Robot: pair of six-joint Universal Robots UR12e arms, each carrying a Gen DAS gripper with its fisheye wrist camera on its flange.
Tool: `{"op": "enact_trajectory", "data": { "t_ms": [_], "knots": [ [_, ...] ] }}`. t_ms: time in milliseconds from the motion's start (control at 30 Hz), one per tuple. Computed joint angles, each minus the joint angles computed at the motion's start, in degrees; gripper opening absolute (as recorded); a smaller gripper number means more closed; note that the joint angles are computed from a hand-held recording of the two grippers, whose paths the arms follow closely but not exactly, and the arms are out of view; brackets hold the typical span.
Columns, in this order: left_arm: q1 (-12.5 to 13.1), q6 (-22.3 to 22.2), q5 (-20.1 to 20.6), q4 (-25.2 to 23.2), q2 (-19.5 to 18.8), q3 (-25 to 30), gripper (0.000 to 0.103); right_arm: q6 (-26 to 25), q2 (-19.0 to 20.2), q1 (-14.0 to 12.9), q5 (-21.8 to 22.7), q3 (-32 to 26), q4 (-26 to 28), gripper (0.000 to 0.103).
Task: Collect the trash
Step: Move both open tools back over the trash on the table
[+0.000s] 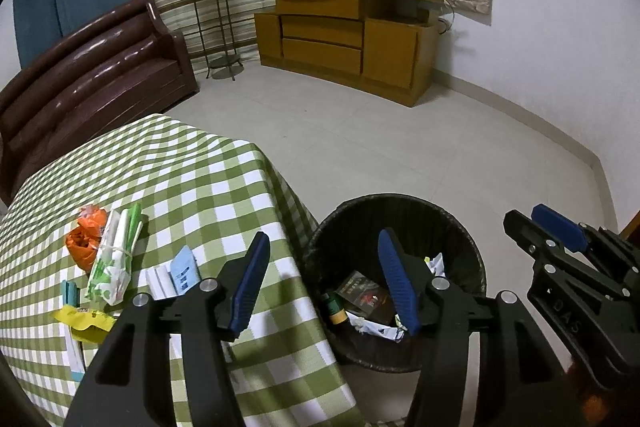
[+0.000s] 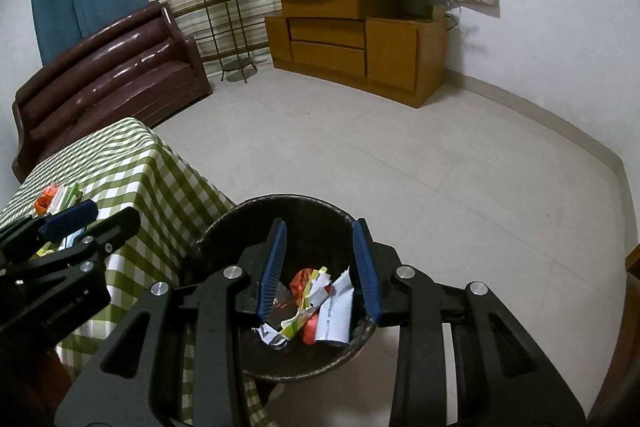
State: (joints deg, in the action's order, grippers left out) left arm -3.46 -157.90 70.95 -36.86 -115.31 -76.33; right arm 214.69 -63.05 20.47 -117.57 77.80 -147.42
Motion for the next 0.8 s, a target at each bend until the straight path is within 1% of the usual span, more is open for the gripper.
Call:
{"op": "enact_trajectory", "data": {
  "t_ms": [133, 333, 800],
  "knots": [
    [0.60, -0.80, -0.29, 0.14, 0.46, -0.45, 0.059, 0.47, -0.22, 0.31, -0.07, 0.16, 0.24, 0.036],
    [1.71, -1.93, -0.20, 0.09, 1.13, -1.05, 0.060, 0.50, -0.31, 0.94, 0.20, 0.20, 0.46, 0.037],
    [5.52, -5.94, 1.66, 1.76, 3.43, -3.95, 0.064, -1.43, 1.90, 3.48, 1.54, -4.22, 1.31, 0.037]
  ]
}}
